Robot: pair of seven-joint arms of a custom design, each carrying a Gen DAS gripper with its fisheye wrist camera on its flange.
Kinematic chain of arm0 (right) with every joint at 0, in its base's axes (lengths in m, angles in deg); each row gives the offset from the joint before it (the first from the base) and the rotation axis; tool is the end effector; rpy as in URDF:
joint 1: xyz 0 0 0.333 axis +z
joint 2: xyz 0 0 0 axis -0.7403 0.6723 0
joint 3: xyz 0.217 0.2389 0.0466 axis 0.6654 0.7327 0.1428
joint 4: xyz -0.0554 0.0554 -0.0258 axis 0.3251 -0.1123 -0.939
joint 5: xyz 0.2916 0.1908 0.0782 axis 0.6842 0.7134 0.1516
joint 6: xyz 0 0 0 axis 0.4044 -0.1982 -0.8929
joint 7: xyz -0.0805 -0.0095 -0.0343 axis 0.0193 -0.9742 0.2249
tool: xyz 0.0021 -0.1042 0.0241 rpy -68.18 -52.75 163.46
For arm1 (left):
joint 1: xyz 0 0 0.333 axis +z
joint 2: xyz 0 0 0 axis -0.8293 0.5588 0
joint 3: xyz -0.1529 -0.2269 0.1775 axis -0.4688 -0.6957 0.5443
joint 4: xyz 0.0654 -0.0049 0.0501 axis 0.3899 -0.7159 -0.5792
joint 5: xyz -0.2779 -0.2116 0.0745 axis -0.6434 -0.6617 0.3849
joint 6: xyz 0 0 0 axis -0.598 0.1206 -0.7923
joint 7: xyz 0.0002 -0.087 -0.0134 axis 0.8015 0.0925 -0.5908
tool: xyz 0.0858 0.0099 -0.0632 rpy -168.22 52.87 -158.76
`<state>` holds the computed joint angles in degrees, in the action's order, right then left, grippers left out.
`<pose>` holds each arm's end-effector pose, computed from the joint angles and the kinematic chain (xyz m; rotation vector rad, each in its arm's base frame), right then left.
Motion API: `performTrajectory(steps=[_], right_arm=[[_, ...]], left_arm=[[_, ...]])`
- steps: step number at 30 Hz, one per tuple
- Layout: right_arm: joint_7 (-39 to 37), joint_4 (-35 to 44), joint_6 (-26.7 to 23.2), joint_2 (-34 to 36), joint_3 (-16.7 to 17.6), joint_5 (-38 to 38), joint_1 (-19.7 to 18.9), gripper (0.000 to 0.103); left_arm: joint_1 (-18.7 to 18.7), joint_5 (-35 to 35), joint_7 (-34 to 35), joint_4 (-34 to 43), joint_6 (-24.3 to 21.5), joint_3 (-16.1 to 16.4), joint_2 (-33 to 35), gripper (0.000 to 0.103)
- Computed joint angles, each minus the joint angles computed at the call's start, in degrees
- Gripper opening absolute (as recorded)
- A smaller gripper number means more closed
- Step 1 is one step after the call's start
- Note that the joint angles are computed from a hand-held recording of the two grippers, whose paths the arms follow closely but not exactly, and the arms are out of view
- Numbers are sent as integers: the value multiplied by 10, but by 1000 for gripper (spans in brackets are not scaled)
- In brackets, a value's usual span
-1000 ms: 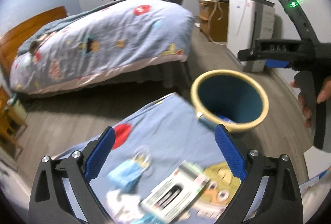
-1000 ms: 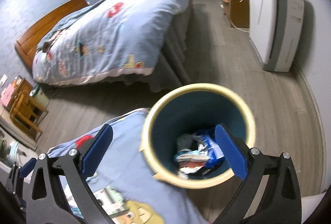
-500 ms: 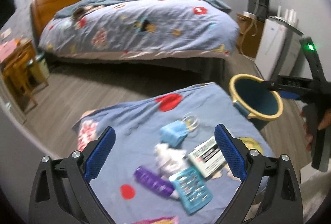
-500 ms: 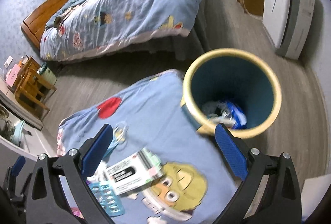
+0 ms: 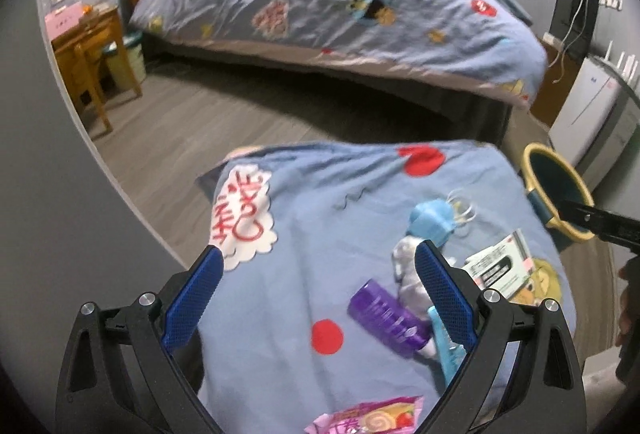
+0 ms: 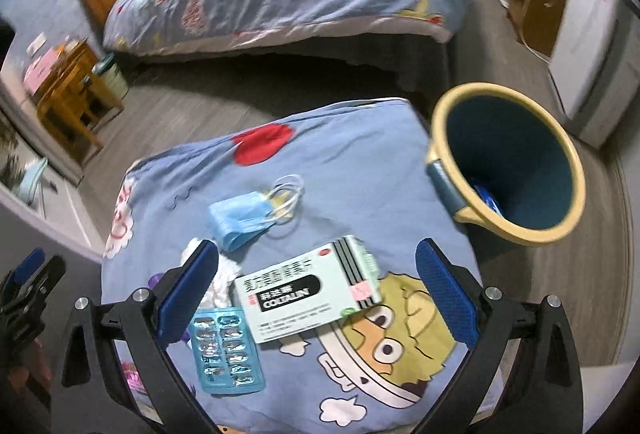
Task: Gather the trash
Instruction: 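Move both tools back over the cushion toward the remaining trash, then grasp the white tissue with the left tool while the right tool grasps the blue mask loop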
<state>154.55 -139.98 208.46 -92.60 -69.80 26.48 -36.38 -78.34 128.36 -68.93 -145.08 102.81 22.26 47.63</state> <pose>0.4656 0.0946 0.4749 -2.0076 1.6559 -0.3280 0.3476 -0.3377 0.4735 -1.9853 1.5881 -0.6332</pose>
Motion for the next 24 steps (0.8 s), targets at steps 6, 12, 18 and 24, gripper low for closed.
performTrajectory(steps=[6,12,18,24], right_arm=[[-31,12,-13,31,5,25,24,97],[-134,35,-37,69,15,73,53,71],[-206,61,-75,106,30,112,67,51],[-203,89,-102,143,36,108,68,34]], left_arm=[[-6,10,32,18,-25,1,30,96],[1,8,10,8,-26,15,25,96],[8,25,13,17,-33,17,34,96],[6,37,24,31,-30,22,52,96]])
